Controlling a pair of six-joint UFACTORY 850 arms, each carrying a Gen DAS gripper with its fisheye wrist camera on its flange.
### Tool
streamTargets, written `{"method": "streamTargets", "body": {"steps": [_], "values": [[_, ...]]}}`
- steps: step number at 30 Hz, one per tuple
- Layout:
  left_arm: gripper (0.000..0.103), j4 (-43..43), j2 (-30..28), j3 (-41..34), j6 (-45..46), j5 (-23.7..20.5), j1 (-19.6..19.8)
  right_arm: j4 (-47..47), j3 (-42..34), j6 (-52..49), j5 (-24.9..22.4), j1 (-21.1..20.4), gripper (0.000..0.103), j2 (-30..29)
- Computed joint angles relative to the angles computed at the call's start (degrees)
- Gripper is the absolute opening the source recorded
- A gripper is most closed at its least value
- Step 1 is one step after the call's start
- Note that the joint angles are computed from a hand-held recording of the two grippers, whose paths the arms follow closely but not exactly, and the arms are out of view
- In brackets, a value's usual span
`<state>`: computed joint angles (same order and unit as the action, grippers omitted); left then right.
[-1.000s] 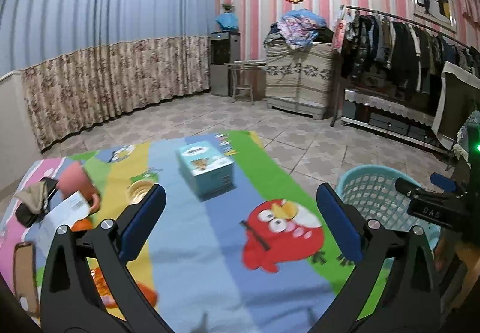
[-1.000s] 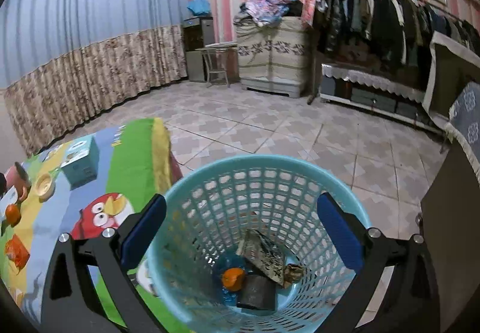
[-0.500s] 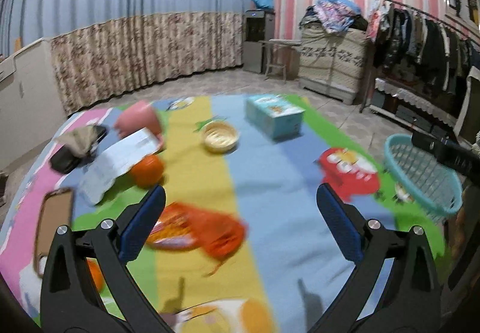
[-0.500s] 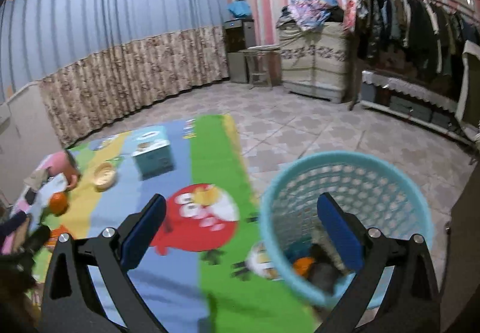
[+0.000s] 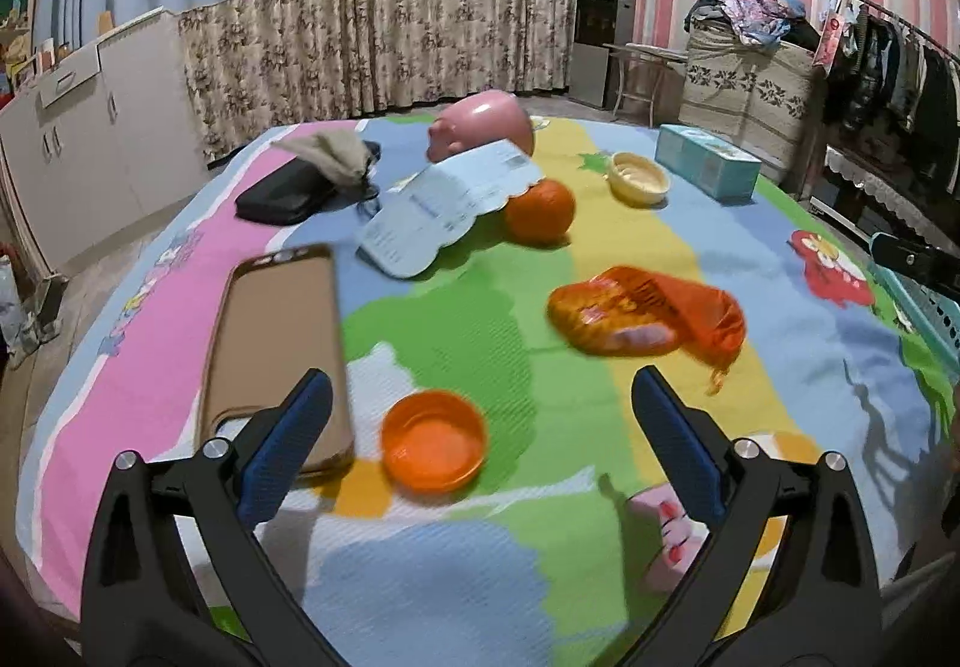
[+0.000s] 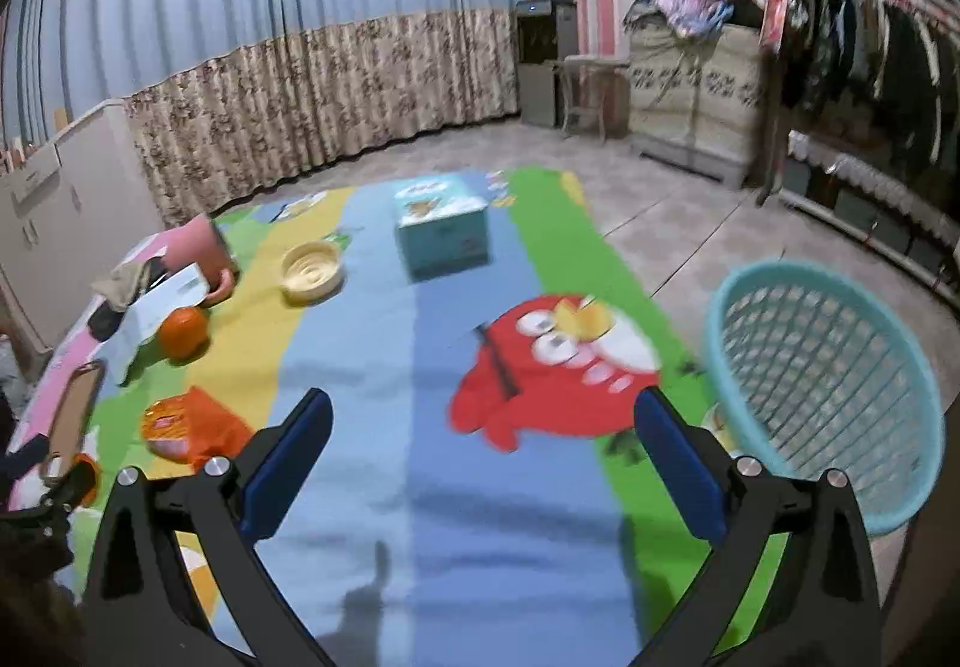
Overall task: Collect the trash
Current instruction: 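Move both tools back over the mat toward the orange lid and bag, then grasp the round orange plastic lid with the left tool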
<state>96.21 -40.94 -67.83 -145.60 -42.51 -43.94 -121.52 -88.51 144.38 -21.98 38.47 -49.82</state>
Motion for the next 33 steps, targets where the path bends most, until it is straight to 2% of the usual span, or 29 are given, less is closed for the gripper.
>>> {"method": "streamTargets", "body": {"steps": [5, 8, 12, 18, 23, 33], "values": [[0.076, 1.96, -0.02, 1.77, -2.55, 3.31, 0.85, 4.83, -1.92, -6.07, -0.40, 1.28, 0.098, -1.78], [0.071, 2.29, -0.28, 1.72, -2.83, 2.52, 0.71, 5.98, -2.51, -7.71, -0.80, 1.60, 0.098, -2.19], [0.058, 0.25, -1.00, 0.51, 0.49, 1.88, 0.41, 5.63, -2.96, -7.59, 0.09, 1.55, 0.098, -2.56], [0.055, -1.80, -1.61, -0.33, 3.45, 0.44, -0.60, 6.71, -3.65, -9.65, 0.72, 1.69, 0.098, -3.10], [0.042, -4.27, -2.02, -0.84, 6.09, -0.28, -0.56, 5.77, -3.80, -8.09, 1.85, 1.44, 0.098, -3.23], [0.039, 0.41, 0.25, 2.08, 2.41, 0.50, -0.43, 3.75, -4.52, -6.44, 2.90, 1.52, 0.098, -3.81]]}}
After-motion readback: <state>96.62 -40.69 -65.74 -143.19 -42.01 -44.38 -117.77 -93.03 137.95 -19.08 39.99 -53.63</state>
